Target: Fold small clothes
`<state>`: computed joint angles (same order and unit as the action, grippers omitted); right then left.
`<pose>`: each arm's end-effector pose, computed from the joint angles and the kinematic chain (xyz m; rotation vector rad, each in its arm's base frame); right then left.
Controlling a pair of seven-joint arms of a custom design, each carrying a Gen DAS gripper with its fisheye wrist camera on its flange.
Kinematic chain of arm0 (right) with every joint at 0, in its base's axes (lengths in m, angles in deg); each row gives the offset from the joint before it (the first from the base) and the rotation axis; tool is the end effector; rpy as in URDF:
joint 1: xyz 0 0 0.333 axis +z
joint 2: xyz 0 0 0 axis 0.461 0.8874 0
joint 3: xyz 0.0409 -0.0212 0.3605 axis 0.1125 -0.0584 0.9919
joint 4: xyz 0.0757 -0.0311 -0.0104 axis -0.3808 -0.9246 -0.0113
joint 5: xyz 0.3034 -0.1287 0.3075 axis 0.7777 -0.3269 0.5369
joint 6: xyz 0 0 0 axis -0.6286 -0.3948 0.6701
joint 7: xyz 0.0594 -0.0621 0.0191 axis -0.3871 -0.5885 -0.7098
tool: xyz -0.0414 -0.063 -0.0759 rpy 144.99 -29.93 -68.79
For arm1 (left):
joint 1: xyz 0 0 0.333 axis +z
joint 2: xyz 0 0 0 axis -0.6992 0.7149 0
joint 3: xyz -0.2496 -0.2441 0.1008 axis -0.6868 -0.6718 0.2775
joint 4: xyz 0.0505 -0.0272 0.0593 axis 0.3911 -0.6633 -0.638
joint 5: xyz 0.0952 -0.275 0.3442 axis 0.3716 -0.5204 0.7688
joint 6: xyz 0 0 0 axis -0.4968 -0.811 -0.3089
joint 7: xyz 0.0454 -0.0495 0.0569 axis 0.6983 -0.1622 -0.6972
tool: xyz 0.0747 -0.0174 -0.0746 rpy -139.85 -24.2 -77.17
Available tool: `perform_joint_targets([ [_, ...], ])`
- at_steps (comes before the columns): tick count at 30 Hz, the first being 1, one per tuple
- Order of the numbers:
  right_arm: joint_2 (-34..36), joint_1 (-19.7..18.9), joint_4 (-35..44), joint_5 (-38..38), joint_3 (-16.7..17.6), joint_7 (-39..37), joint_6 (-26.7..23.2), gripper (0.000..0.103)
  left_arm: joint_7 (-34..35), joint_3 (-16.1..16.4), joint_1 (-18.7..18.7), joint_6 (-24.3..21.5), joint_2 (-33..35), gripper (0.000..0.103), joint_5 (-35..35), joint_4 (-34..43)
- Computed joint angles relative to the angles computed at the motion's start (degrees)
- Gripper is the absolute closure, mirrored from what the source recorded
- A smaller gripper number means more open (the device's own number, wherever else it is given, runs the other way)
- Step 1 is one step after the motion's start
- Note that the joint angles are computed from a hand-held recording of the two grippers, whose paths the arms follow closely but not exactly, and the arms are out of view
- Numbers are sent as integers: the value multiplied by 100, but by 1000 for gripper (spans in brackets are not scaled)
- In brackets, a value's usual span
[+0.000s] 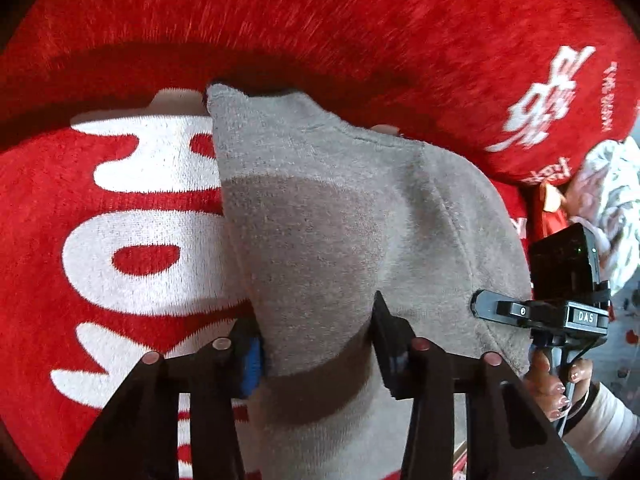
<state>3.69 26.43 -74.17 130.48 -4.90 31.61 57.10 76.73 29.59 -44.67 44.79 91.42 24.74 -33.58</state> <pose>0.6018 0.0437 0.3170 -1.2408 1.8035 0.8873 0.6778 -0.1602 0.3859 1.7585 -2.0873 0.5541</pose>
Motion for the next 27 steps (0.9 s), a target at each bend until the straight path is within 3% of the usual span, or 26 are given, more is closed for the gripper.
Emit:
perform_joint_targets([
  [9,-696,405,-376,707,103,183,134,74,613,269,282,-418,-993,57,-512,-596],
  [16,-1028,922,-682,1230,200,309,183,74,874,757,512,-956,-1734,57,60,-1067],
  [22,-473,1342,-438,1607,421,243,464,74,705,947,667,-718,-1731,57,650,-1436],
  [27,-135,1555,-121,628,539,1009,1492,69,436,1012,806,-212,-1695,54,1076,-1698],
])
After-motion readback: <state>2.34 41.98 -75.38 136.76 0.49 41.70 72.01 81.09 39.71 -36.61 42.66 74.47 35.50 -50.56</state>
